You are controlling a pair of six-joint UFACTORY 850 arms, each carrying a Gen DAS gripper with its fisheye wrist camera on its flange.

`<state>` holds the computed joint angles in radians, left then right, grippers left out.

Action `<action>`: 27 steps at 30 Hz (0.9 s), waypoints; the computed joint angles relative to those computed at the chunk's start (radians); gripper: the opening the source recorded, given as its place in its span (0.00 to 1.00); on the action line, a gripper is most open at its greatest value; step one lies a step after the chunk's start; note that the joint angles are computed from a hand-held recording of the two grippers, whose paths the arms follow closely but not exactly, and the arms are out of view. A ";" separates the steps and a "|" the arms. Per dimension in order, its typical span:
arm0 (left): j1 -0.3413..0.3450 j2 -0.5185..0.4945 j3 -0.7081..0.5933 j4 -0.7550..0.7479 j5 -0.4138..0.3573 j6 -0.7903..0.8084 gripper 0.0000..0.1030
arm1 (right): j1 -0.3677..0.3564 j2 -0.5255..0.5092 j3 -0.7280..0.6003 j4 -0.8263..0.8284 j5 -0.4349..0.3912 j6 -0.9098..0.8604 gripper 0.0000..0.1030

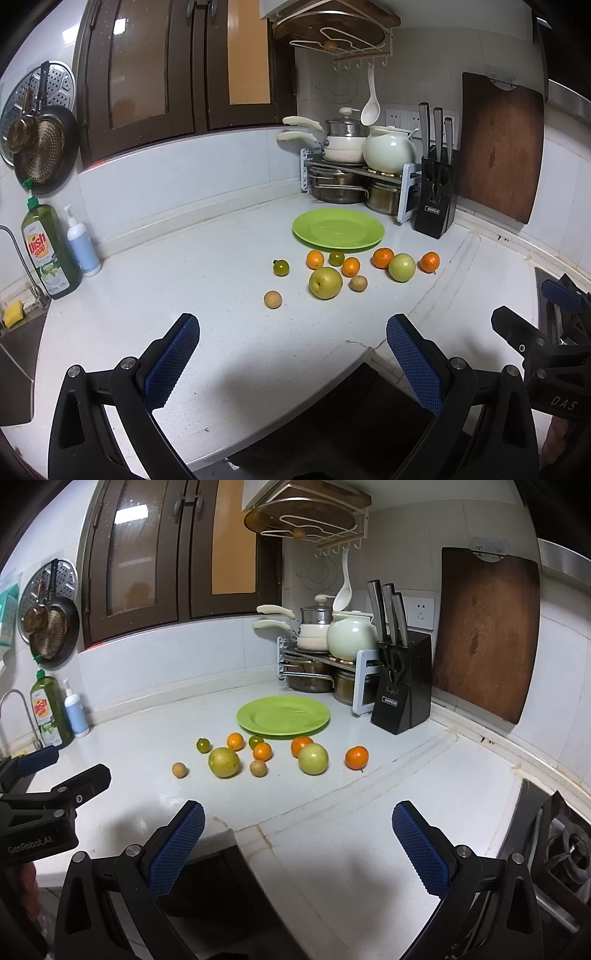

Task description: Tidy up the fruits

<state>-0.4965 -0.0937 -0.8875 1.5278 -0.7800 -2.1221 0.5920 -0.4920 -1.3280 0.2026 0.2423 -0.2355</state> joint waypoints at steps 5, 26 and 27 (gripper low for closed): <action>0.000 0.000 0.000 -0.002 0.004 -0.008 1.00 | 0.001 -0.001 -0.002 0.021 0.003 -0.021 0.99; -0.008 -0.001 0.001 0.012 -0.007 -0.032 1.00 | 0.001 0.006 0.007 -0.028 0.013 0.013 0.99; -0.007 0.000 0.001 0.011 -0.007 -0.031 1.00 | 0.002 0.006 0.006 -0.028 0.012 0.013 0.99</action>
<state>-0.5037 -0.0934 -0.8870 1.5384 -0.7869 -2.1530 0.5936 -0.4862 -1.3225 0.1745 0.2542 -0.2228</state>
